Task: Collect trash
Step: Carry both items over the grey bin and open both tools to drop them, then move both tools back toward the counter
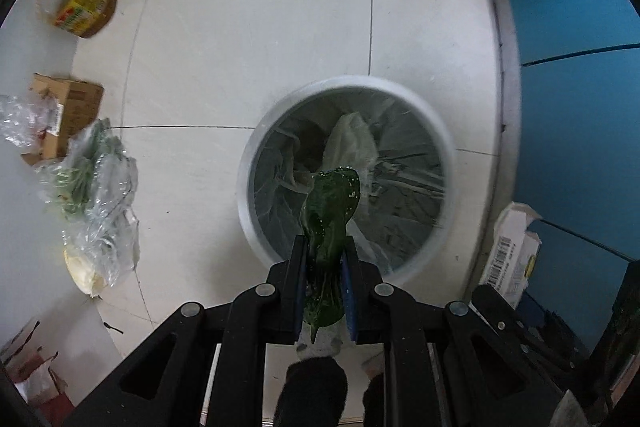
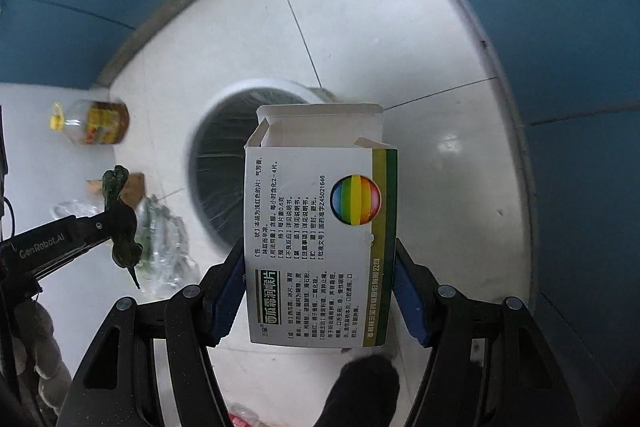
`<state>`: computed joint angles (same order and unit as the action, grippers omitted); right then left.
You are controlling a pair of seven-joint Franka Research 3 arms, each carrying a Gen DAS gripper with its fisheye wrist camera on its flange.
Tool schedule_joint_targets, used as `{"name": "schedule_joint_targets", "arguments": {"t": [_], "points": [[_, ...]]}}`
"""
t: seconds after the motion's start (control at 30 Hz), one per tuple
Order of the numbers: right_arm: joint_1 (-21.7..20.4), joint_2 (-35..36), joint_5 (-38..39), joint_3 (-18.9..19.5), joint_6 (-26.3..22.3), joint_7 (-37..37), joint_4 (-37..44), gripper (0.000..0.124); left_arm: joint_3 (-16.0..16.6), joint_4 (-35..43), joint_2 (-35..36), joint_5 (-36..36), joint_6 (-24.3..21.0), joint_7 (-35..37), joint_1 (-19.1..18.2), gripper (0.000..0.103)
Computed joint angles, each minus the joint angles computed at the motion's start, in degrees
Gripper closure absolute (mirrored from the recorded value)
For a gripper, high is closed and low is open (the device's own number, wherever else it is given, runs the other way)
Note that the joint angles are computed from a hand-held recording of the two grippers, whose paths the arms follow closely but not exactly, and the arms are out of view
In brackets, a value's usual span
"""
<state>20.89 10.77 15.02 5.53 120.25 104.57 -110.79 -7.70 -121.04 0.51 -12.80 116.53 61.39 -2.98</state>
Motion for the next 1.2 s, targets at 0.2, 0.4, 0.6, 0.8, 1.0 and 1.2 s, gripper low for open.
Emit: {"name": "schedule_joint_targets", "arguments": {"t": [0.2, 0.4, 0.6, 0.8, 1.0, 1.2], "points": [[1.3, 8.9, -1.8, 0.4, 2.0, -3.5, 4.5, 0.054, 0.2, -2.6, 0.5, -0.3, 2.2, -0.1, 0.5, 0.078], [3.0, 9.9, -5.8, -0.4, 0.6, -2.9, 6.1, 0.025, -0.1, -3.5, -3.7, 8.9, 0.0, -5.1, 0.1, 0.006], [4.1, 3.7, -11.9, -1.0, -2.9, -0.5, 5.9, 0.021, -1.1, -1.7, -10.4, 18.7, -6.2, -10.3, -1.3, 0.006], [4.0, -4.4, -14.5, 0.4, -10.7, -0.7, 8.8, 0.021, -1.2, 4.1, -17.7, 19.8, -16.1, -12.6, -2.7, 0.006], [3.5, -10.8, -14.6, 1.7, -19.6, -1.8, 15.7, 0.021, -1.8, 12.9, -22.1, 19.8, -26.3, -13.0, -4.1, 0.006], [2.7, -13.7, -14.1, 2.5, -30.8, -1.8, 27.7, 0.021, -3.0, 26.6, -21.9, 19.4, -37.3, -13.7, -5.6, 0.006]]}}
